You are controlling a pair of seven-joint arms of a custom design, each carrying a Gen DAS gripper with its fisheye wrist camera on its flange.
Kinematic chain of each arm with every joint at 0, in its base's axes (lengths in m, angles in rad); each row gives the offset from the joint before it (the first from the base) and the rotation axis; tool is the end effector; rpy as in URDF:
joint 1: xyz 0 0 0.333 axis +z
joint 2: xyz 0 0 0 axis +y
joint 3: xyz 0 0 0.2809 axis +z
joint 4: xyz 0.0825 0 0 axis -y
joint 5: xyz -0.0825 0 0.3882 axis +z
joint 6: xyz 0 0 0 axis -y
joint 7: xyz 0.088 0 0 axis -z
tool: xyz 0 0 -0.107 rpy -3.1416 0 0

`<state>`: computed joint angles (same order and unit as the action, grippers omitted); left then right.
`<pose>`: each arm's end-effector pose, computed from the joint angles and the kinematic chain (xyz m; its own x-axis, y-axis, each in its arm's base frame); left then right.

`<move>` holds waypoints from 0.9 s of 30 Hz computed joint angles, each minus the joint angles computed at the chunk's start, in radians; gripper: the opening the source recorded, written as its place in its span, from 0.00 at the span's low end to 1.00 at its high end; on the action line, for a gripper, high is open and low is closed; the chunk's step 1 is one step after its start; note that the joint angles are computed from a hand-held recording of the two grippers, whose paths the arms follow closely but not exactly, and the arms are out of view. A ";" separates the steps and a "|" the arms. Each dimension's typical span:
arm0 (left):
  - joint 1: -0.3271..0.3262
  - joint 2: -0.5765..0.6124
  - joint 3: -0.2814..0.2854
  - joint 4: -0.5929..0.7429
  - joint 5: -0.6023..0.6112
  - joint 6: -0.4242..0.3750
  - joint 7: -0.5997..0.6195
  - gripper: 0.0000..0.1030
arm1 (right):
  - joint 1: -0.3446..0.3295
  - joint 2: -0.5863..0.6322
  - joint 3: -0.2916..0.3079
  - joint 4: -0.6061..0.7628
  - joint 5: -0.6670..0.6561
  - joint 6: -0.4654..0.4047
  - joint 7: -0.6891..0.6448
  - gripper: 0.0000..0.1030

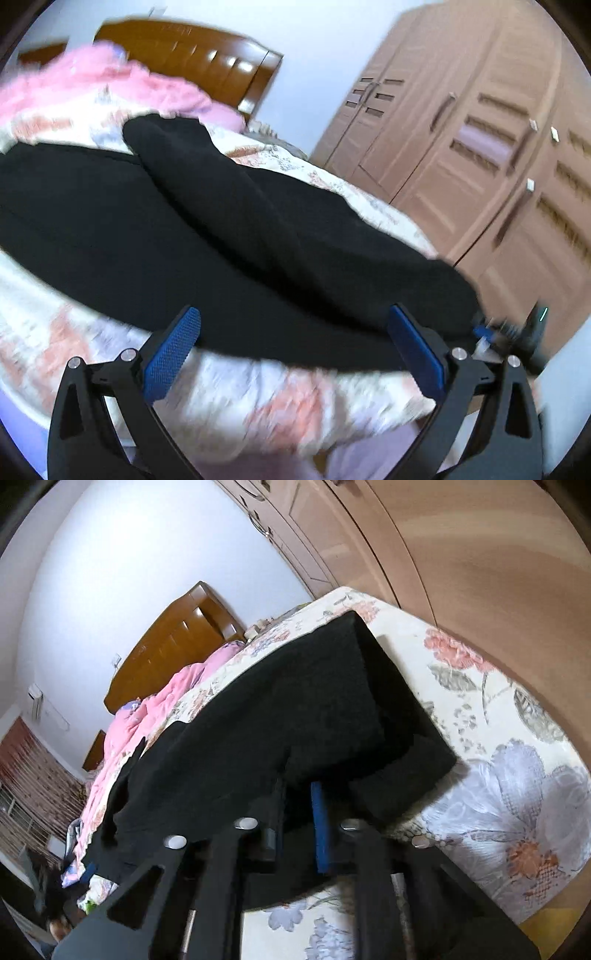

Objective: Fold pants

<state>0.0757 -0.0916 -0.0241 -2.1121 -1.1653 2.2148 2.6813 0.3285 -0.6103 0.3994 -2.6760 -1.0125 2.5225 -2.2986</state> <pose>0.5584 -0.0015 0.4556 -0.5246 -0.6986 0.4865 -0.7283 0.0723 -0.6815 0.3105 0.2769 0.4178 -0.5112 -0.6456 -0.5673 -0.2638 0.7461 -0.6113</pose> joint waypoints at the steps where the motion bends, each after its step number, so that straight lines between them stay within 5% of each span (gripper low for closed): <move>1: -0.001 0.047 -0.006 0.068 0.025 -0.024 -0.073 0.98 | 0.004 -0.002 0.007 0.000 0.004 -0.010 0.004 0.12; 5: 0.055 0.191 -0.140 0.264 0.181 0.047 -0.292 0.98 | 0.018 0.023 0.002 0.024 0.021 -0.046 -0.038 0.12; 9: -0.040 0.355 -0.163 0.462 0.692 0.175 -0.664 0.94 | 0.019 0.028 -0.015 0.026 0.018 -0.035 -0.052 0.12; 11: -0.129 0.402 -0.090 0.514 0.851 0.182 -0.742 0.68 | 0.019 0.028 -0.021 0.025 0.020 -0.029 -0.064 0.12; 12: -0.157 0.413 -0.066 0.523 0.912 0.183 -0.760 0.44 | 0.020 0.028 -0.023 0.029 0.021 -0.031 -0.082 0.11; 13: -0.170 0.405 -0.051 0.504 0.919 0.220 -0.738 0.31 | 0.018 0.024 -0.020 0.034 0.012 -0.036 -0.100 0.09; 16: -0.130 0.320 -0.051 0.406 0.571 0.305 -0.436 0.11 | 0.005 -0.022 0.017 0.045 -0.058 -0.067 -0.105 0.08; 18: 0.027 0.225 -0.163 0.326 0.220 0.313 -0.134 0.10 | 0.018 -0.046 0.035 0.053 -0.051 -0.126 -0.129 0.07; 20: 0.126 0.177 -0.196 0.274 0.001 0.218 -0.013 0.10 | 0.040 -0.066 0.033 0.042 -0.031 -0.157 -0.154 0.07; 22: 0.200 0.156 -0.220 0.221 -0.048 0.142 -0.018 0.11 | 0.064 -0.065 0.008 0.007 0.027 -0.144 -0.144 0.07; 27: 0.149 0.181 -0.167 0.115 0.027 0.176 -0.007 0.16 | 0.038 -0.062 0.019 -0.063 0.012 -0.040 -0.004 0.11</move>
<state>0.2252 0.0897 -0.1914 -1.9972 -1.1385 2.3912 2.6739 0.3667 -0.6720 0.4185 -2.7386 -1.0003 2.4826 -2.3028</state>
